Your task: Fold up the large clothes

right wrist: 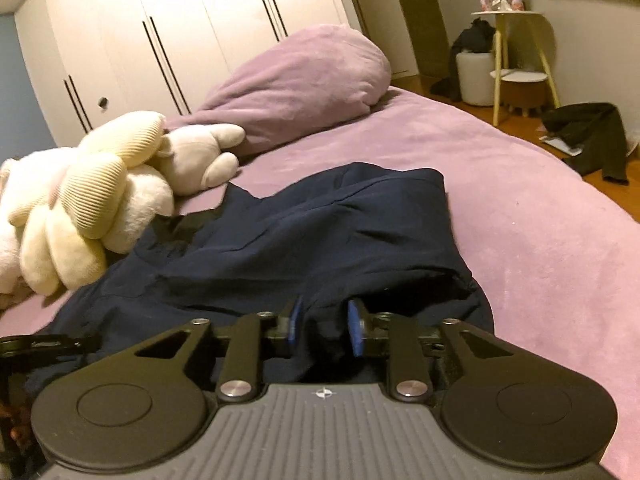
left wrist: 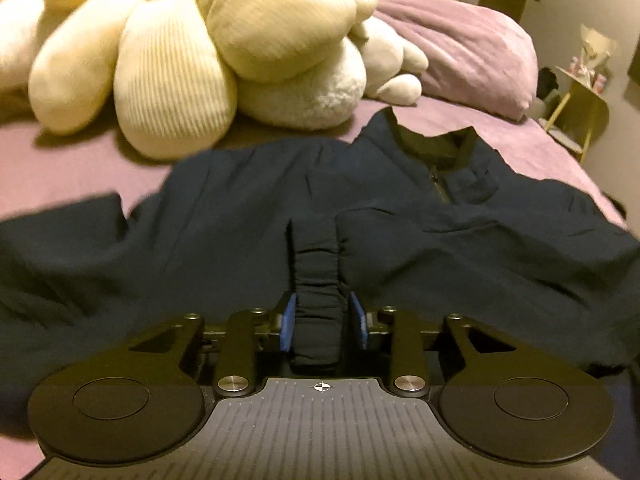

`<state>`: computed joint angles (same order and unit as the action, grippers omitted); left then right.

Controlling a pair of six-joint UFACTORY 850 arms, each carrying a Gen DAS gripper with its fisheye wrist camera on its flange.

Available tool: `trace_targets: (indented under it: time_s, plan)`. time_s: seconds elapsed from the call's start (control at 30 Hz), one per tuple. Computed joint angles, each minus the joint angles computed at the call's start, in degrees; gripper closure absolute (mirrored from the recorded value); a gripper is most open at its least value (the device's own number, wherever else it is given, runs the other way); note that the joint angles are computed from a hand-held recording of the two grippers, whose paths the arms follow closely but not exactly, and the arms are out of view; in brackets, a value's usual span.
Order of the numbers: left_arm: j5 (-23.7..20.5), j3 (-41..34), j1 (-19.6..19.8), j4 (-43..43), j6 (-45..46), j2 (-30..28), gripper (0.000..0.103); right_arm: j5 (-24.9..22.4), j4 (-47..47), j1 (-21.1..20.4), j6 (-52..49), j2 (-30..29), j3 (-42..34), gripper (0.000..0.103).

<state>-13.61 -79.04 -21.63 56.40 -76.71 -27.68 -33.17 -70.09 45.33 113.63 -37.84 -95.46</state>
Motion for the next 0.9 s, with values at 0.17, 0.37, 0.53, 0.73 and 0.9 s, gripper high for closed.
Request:
trace_targets:
  time_s: [0.17, 0.37, 0.53, 0.73, 0.9]
  plan:
    - [-3.2, 0.3, 0.1, 7.2, -4.6, 0.7, 0.093, 0.5, 4.1, 0.7, -7.8, -0.4, -2.2, 0.082]
    - [-5.6, -0.2, -0.5, 8.1, -3.8, 0.2, 0.093, 7.8, -1.4, 0.9, -3.6, 3.5, 1.4, 0.081]
    - [-6.2, -1.0, -0.4, 5.1, -1.1, -0.2, 0.093, -1.1, 0.2, 1.8, -11.2, -1.1, -5.6, 0.081]
    - [-8.1, -2.1, -0.7, 4.1, 2.1, -1.2, 0.092, -14.6, 14.6, 1.0, -29.6, -12.9, -21.7, 0.081]
    - [-8.0, -1.6, -0.7, 5.2, 2.1, -1.0, 0.092, -19.3, 19.5, 1.6, -41.0, -21.5, -32.7, 0.081]
